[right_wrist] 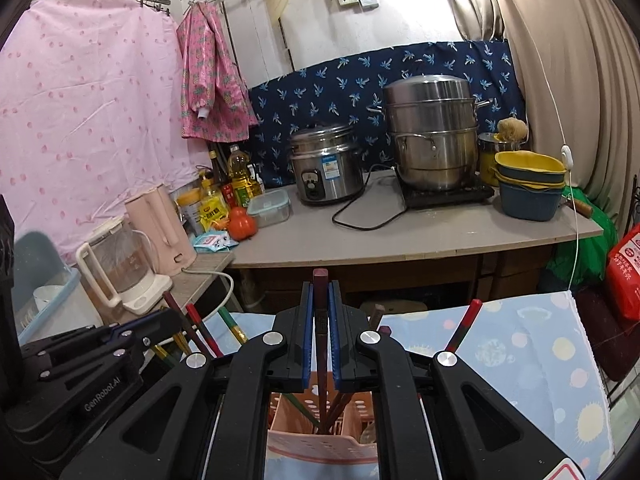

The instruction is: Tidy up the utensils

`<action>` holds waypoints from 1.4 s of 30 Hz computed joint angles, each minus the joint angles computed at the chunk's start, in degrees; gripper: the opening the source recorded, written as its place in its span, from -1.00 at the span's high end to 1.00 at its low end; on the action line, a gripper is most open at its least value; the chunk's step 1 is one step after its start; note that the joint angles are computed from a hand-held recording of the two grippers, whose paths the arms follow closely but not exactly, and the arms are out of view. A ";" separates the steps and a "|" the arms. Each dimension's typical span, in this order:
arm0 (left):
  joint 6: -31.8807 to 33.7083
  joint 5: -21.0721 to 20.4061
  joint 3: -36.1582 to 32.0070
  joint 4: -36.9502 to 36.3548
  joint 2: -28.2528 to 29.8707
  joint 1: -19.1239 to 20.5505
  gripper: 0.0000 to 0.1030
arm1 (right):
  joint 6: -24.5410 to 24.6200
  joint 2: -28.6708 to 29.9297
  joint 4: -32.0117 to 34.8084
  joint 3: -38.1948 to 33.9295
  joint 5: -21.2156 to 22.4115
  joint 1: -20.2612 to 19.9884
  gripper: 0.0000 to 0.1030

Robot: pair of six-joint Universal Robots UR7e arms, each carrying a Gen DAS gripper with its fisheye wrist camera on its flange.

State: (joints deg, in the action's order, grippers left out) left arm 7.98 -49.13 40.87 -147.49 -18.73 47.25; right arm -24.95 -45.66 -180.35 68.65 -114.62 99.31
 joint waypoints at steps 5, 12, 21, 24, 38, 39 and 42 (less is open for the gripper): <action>1.04 0.76 0.17 -2.37 0.36 -0.17 0.75 | -0.15 -0.24 0.21 0.16 -0.18 -0.11 0.71; 0.79 1.55 2.44 -4.91 -0.75 -0.56 0.33 | -0.57 -1.96 -1.44 3.38 -0.04 0.22 0.39; -0.23 1.77 7.71 -6.10 -3.63 -1.18 0.33 | -1.76 -3.75 -2.95 7.18 -1.66 0.92 0.37; -0.58 2.15 9.96 -6.64 -4.77 -1.47 0.32 | -1.86 -4.61 -3.71 8.73 -2.11 1.11 0.36; -0.97 4.24 22.10 -11.78 -10.64 -3.80 -0.02 | -2.37 -9.51 -6.70 17.43 -6.36 2.78 0.05; -1.04 4.47 23.03 -12.17 -11.05 -4.00 -0.08 | -2.43 -9.83 -6.93 18.01 -6.84 2.94 0.05; -0.96 4.95 25.90 -13.56 -12.21 -4.62 -0.19 | -2.52 -10.84 -7.38 19.94 -8.44 3.48 -0.05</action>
State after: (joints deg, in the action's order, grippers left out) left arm 7.02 -44.18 66.77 -161.05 -30.94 42.62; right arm -27.47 -56.50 -187.73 88.60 -123.06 102.79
